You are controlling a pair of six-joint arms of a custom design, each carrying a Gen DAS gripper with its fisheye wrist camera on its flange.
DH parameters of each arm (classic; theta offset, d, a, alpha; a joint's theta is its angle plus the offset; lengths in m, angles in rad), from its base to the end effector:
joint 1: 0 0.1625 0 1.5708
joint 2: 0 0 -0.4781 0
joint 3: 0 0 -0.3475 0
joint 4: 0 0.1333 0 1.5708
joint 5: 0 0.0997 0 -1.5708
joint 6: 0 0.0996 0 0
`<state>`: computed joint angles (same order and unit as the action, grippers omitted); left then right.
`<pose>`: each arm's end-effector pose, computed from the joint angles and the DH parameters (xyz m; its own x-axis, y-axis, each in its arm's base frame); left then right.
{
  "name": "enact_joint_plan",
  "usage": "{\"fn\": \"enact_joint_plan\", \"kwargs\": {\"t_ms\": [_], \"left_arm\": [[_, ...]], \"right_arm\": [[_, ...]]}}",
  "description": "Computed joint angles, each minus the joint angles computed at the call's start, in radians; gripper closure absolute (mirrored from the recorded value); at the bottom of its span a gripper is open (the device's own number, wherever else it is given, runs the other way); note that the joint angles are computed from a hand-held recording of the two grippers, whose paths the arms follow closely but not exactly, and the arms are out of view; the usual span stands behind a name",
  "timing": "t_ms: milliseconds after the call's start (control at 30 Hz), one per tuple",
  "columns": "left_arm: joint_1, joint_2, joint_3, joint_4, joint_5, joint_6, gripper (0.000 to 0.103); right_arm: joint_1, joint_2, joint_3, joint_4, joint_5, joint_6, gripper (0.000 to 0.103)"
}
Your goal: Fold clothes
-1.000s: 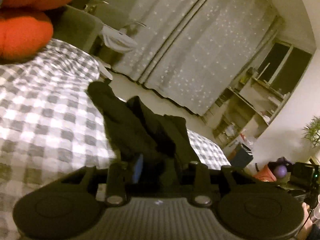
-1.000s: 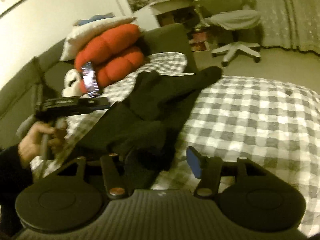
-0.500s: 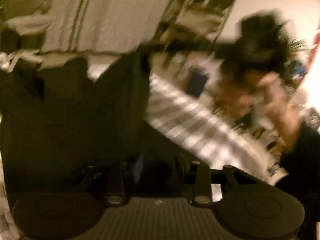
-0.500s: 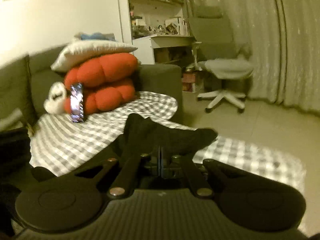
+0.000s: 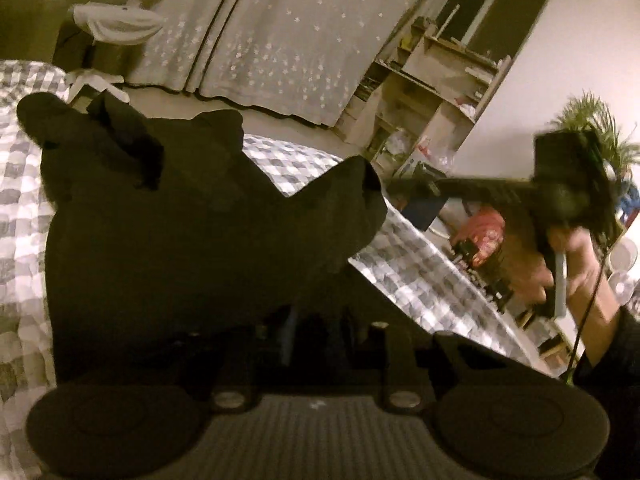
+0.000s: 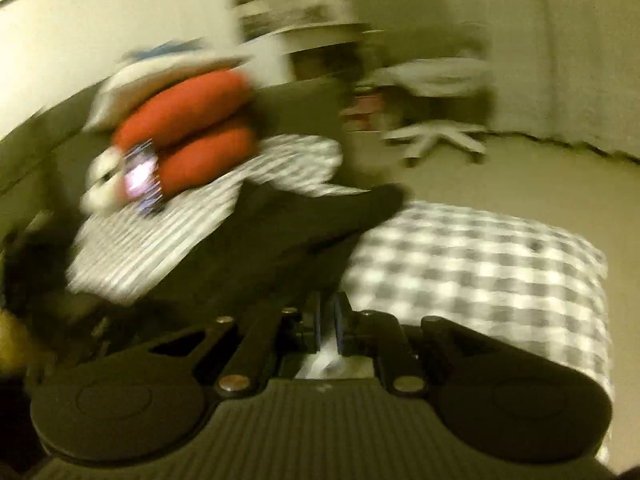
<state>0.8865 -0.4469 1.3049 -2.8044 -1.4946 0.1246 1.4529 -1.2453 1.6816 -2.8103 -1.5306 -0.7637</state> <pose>-0.3887 -0.6993 0.0504 -0.7111 0.6935 -0.1159 0.6817 0.6396 -0.3552 0.0648 -0.6206 0.4713 -0.7756 -0.4128 0.4775 -0.6296 0.5595 -0.5390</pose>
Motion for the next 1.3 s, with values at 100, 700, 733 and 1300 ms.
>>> {"fn": "enact_joint_plan", "kwargs": {"t_ms": [100, 700, 733, 1300], "left_arm": [[-0.001, 0.001, 0.001, -0.003, -0.003, -0.007, 0.077], [-0.002, 0.016, -0.004, -0.043, 0.003, -0.064, 0.076], [-0.001, 0.016, -0.004, -0.046, 0.004, -0.072, 0.076], [0.0, 0.02, -0.001, -0.062, 0.008, -0.071, 0.076]], "right_arm": [[-0.006, -0.005, -0.009, 0.039, 0.029, 0.036, 0.089], [0.036, 0.039, -0.029, -0.008, 0.015, 0.16, 0.089], [0.035, 0.039, -0.028, -0.012, 0.021, 0.16, 0.089], [0.095, 0.096, -0.053, -0.04, -0.219, 0.163, 0.089]]}}
